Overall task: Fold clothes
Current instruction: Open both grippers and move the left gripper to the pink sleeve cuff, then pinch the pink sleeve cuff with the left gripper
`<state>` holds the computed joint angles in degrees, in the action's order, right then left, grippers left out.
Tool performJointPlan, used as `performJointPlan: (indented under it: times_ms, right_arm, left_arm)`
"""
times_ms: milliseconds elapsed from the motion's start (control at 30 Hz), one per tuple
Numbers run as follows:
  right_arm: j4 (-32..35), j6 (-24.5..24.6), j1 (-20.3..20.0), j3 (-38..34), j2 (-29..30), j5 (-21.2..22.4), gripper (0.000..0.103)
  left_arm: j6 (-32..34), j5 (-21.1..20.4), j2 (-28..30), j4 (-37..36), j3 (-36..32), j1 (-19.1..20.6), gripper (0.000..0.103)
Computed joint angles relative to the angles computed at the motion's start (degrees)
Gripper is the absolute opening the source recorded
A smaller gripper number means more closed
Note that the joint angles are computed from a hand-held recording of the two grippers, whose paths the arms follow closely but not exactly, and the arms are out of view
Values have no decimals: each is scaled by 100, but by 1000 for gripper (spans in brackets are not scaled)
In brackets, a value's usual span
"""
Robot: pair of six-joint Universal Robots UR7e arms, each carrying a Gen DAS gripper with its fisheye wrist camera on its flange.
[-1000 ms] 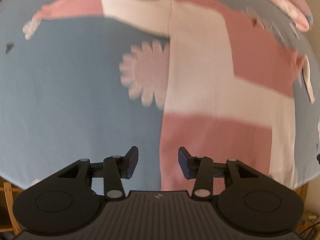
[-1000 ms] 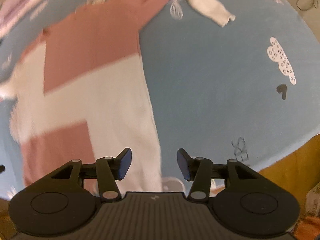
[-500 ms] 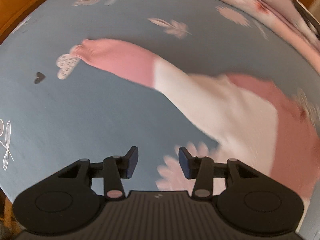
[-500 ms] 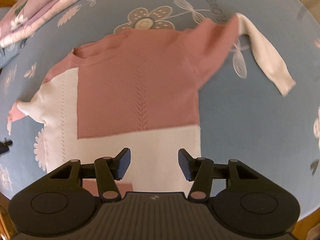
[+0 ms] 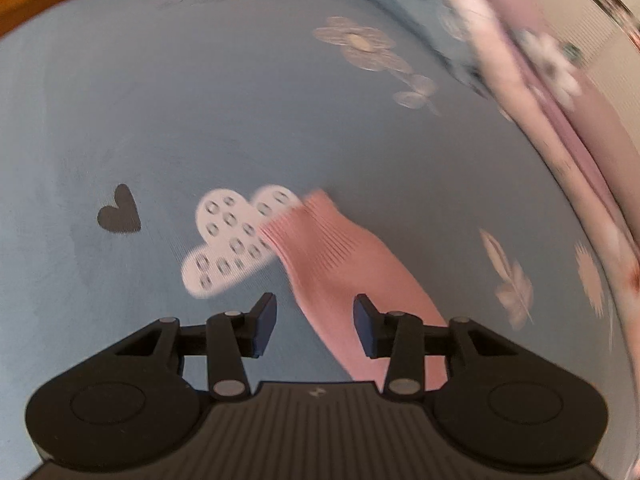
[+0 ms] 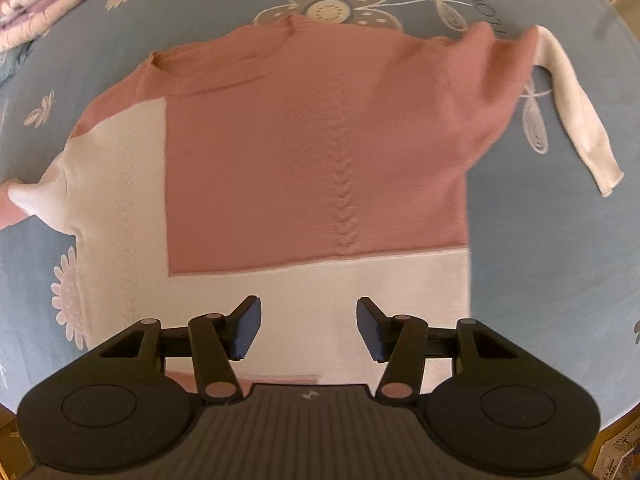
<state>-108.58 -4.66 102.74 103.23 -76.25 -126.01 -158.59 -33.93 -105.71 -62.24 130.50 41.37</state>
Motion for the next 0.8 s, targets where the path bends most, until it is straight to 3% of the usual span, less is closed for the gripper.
performJointPlan:
  times_ms: [133, 267, 333, 367, 433, 533, 800]
  right_arm:
    - [-13, 106, 178, 47, 200, -89, 58]
    - [8, 178, 303, 43, 364, -94, 59]
    - [3, 187, 348, 47, 443, -100, 59]
    - [-8, 201, 372, 48, 484, -117, 59]
    - [10, 245, 413, 31, 561, -122, 59]
    - [26, 238, 472, -12, 647, -83, 62]
    - [57, 191, 500, -83, 772, -11, 64]
  left_arm:
    - [65, 388, -499, -458, 423, 316, 40]
    - [341, 763, -600, -642, 580, 431, 39]
    - [757, 757, -595, -760, 554, 471, 4]
    - [993, 761, -625, -865, 568, 468, 4]
    - [865, 750, -586, -517, 453, 335, 4]
    - [113, 661, -659, 320, 307, -85, 4]
    - [-1070, -170, -922, 1809, 102, -1162, 4]
